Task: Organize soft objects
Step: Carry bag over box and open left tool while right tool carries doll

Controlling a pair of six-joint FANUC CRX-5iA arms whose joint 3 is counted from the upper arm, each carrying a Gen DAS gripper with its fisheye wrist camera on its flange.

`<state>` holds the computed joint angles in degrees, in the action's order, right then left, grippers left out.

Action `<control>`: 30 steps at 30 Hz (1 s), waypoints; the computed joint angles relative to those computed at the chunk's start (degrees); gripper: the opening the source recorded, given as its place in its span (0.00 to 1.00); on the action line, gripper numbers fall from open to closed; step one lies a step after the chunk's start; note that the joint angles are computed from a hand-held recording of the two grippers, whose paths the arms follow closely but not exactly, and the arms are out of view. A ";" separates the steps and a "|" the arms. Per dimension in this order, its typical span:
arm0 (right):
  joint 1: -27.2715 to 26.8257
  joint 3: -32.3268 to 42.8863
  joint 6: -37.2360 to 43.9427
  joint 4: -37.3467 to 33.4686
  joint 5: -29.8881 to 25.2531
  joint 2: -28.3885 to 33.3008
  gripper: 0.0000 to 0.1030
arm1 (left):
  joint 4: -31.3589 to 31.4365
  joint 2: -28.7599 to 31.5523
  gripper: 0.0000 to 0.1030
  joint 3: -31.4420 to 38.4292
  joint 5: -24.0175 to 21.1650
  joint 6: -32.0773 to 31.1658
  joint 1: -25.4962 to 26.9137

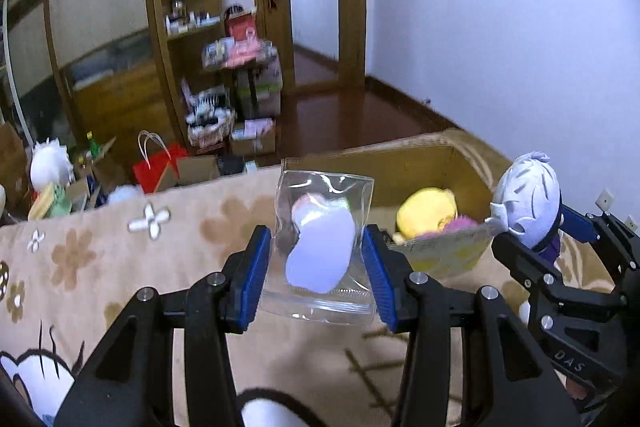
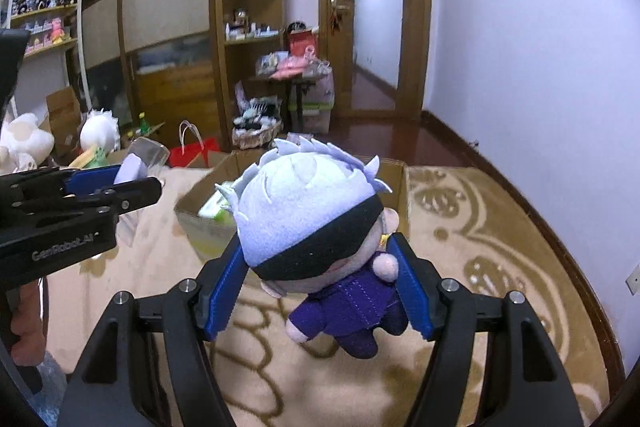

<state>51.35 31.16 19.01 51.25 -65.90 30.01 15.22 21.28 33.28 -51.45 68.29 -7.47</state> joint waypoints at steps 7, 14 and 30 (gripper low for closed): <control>-1.30 2.23 -0.91 3.12 -0.62 1.61 0.71 | 1.41 2.34 0.44 2.51 4.35 -1.89 -0.57; -3.17 2.57 -1.00 2.79 1.56 2.31 0.71 | 4.00 5.28 0.45 4.76 6.41 -3.11 -0.93; -7.02 -1.43 -4.24 -1.61 10.48 0.87 0.72 | 3.76 14.18 0.48 15.60 -0.47 -5.35 -2.75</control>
<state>44.33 29.73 14.77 49.64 -55.43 30.88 18.98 35.45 48.88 -51.92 62.93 -10.21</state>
